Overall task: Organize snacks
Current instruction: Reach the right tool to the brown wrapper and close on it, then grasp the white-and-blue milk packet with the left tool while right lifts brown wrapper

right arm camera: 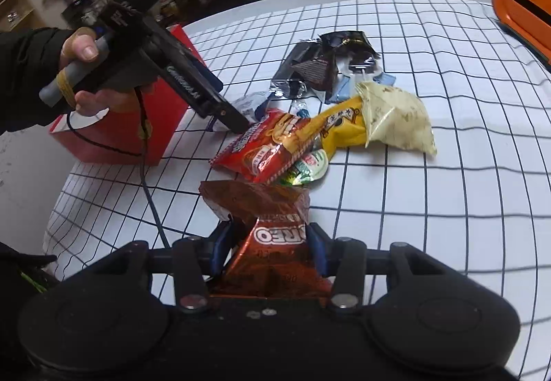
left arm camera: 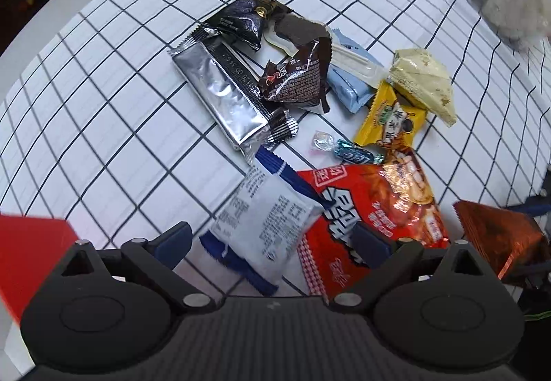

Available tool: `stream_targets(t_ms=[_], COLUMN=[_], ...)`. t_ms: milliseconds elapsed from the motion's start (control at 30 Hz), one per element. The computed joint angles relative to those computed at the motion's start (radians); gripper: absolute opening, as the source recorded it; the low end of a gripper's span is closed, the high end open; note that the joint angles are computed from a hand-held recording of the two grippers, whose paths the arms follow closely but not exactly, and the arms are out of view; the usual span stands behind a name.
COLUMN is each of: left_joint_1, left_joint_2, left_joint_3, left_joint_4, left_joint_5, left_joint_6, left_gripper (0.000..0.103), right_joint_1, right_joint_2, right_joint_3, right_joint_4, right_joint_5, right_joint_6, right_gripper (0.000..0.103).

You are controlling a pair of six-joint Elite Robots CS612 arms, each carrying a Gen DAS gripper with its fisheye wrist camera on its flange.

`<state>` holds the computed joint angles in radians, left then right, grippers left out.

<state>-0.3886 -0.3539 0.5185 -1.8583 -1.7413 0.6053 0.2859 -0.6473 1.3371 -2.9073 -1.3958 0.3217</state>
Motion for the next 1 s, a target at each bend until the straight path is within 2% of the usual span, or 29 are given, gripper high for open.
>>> stream_targets(t_ms=[133, 267, 333, 433, 567, 600, 700, 867, 1000], left_joint_1=[0.003, 0.011, 0.015, 0.015, 0.021, 0.022, 0.023, 0.023, 0.028], left_joint_2=[0.047, 0.118, 0.145, 0.148, 0.152, 0.138, 0.089, 0.012, -0.039], left_joint_3=[-0.088, -0.227, -0.286, -0.296, -0.307, -0.28, -0.182, -0.019, 0.09], left_joint_4=[0.063, 0.159, 0.204, 0.219, 0.237, 0.223, 0.157, 0.031, -0.071], left_joint_5=[-0.023, -0.064, -0.084, -0.093, -0.128, -0.136, -0.134, -0.133, -0.143], left_joint_6=[0.029, 0.006, 0.003, 0.001, -0.026, -0.031, -0.051, -0.112, -0.202], left_gripper=[0.097, 0.097, 0.091, 0.087, 0.066, 0.06, 0.051, 0.047, 0.046], right_joint_1=[0.016, 0.026, 0.032, 0.039, 0.047, 0.049, 0.053, 0.059, 0.064], right_joint_2=[-0.001, -0.001, -0.001, -0.003, -0.002, -0.003, -0.002, -0.002, -0.003], right_joint_3=[-0.003, -0.003, -0.004, -0.003, -0.007, -0.007, -0.009, -0.01, -0.011], right_joint_4=[-0.002, -0.008, -0.007, -0.012, -0.015, -0.018, -0.025, -0.045, -0.064], right_joint_5=[-0.041, -0.083, -0.104, -0.129, -0.157, -0.164, -0.182, -0.211, -0.236], right_joint_6=[0.032, 0.089, 0.111, 0.138, 0.167, 0.173, 0.186, 0.207, 0.222], right_gripper=[0.047, 0.047, 0.047, 0.047, 0.047, 0.047, 0.046, 0.045, 0.045])
